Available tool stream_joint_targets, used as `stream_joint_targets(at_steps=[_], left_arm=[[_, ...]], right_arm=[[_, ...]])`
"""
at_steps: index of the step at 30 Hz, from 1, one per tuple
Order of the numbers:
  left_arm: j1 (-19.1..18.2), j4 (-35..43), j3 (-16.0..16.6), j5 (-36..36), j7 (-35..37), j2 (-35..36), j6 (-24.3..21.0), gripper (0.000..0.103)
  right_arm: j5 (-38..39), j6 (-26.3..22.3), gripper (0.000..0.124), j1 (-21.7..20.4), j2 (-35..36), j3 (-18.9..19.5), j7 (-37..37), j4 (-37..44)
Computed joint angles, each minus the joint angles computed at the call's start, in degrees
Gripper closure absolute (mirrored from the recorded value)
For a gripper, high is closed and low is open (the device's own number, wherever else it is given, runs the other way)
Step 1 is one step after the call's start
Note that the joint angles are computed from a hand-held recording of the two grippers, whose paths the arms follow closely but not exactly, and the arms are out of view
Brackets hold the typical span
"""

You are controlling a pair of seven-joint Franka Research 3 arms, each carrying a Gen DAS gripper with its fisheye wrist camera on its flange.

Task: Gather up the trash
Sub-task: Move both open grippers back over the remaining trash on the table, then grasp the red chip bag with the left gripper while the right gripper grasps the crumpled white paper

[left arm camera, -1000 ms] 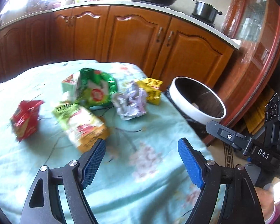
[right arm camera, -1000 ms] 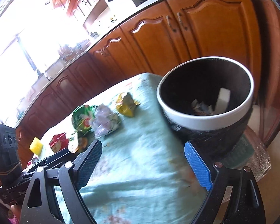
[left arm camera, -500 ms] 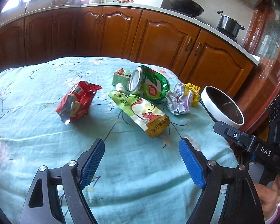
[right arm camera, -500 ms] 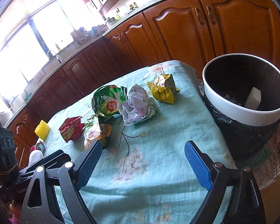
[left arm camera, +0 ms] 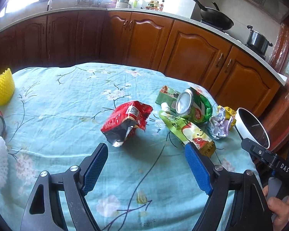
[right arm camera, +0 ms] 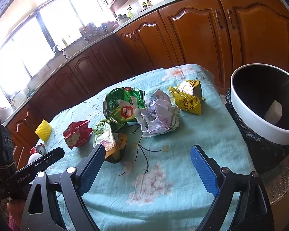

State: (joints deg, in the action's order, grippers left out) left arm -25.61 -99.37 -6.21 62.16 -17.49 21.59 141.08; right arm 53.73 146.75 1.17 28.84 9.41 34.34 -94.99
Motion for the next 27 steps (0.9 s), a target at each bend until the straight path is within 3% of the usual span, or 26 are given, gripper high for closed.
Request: stream_joint_targets(at_steps=[11, 16, 17, 18, 19, 21, 22, 24, 27], left_arm=[[2.0, 6.39, 1.97, -2.75, 9.1, 5.5, -0.01, 0.021], [2.35, 8.74, 3.14, -5.34, 11.88, 8.44, 1.83, 0.024], [2.29, 8.74, 3.41, -5.57, 12.04, 8.62, 2.36, 0.032], [2.29, 8.62, 3.68, -5.62, 12.1, 8.74, 3.26, 0.048], [2.41, 8.46, 3.73, -5.98, 12.64, 8.79, 4.06, 0.055], [2.01, 7.84, 4.23, -5.82, 12.74, 8.32, 4.68, 0.077], [1.8, 7.31, 4.47, -5.51, 12.38, 7.92, 5.05, 0.079], [1.53, 5.93, 4.88, -4.38, 10.71, 6.86, 6.64, 0.096], [1.04, 4.11, 5.07, -2.56, 8.15, 5.19, 7.93, 0.096]], right_arm=[[-8.36, 2.47, 0.035, 2.7, 7.55, -0.63, 6.91, 9.78], [-14.45, 1.29, 0.055, 3.89, 11.58, -1.28, 12.26, 14.64], [-15.49, 0.95, 0.061, 4.06, 12.21, -1.46, 13.48, 15.34], [-16.22, 0.7, 0.076, 3.99, 12.47, -1.4, 14.2, 15.59], [-16.56, 0.73, 0.085, 3.74, 12.53, -1.14, 14.56, 15.49], [-15.8, 1.72, 0.09, 2.56, 11.82, 0.24, 13.33, 14.19], [-15.37, 2.25, 0.096, 2.11, 11.31, 0.74, 12.62, 13.42], [-14.2, 2.52, 0.1, 1.14, 10.19, 1.59, 11.42, 12.02], [-11.86, 2.51, 0.104, -0.15, 8.28, 2.5, 9.35, 9.74]])
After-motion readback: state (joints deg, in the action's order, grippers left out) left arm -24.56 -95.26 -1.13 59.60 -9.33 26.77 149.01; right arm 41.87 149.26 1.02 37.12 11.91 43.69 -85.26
